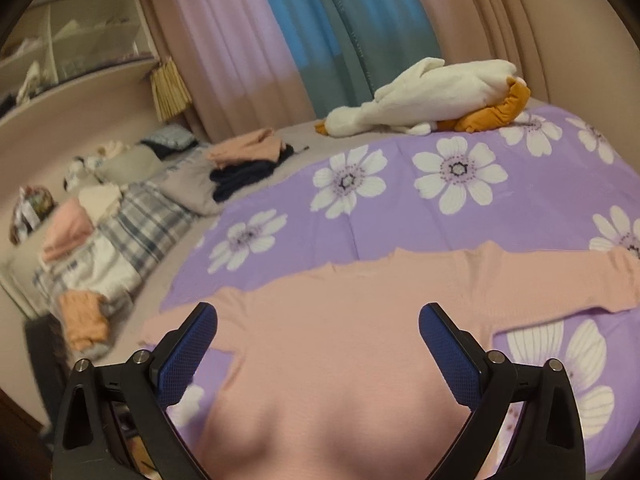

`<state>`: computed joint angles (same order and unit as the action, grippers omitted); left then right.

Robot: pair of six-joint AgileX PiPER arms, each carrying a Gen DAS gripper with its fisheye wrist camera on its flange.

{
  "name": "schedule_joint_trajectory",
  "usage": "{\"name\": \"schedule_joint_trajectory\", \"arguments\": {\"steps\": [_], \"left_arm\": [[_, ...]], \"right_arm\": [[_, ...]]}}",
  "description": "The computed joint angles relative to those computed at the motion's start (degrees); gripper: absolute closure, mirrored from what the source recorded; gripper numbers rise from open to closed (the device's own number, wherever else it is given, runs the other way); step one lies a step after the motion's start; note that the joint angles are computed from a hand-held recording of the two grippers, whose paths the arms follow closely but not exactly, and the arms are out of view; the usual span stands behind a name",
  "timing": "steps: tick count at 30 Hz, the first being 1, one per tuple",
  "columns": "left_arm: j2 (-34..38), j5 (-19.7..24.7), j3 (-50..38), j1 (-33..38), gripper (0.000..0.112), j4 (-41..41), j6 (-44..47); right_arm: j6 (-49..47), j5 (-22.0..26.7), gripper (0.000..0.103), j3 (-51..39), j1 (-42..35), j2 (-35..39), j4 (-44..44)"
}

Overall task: Fold small clothes
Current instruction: 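Grasp the sweater sleeve cuff with the right tool and lift it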

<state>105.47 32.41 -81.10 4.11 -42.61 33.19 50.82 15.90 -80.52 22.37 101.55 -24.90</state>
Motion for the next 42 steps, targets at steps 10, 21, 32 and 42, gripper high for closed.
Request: {"name": "schedule_joint_trajectory", "arguments": {"steps": [10,21,32,42], "left_arm": [[10.35,3.03,-12.94,-4.14,0.024,6.64,-7.95],[24.52,12.16,-27.9,-7.61,0.052,12.89,-16.07],[29.44,16.55,-34.68,-9.44,0.052,15.6,-19.32],[31.57,18.03,-37.27,-10.4,0.051,15.68,-20.73]], "right_arm": [[-15.77,0.82,0.011,-6.45,-15.13,2.59,20.27],[-3.34,11.45,0.036,-11.75,-36.02,16.43,21.84],[5.67,15.1,0.04,-7.39,-41.37,17.74,19.36],[2.47,3.46,0.083,-0.06,-44.29,16.62,25.18]]}}
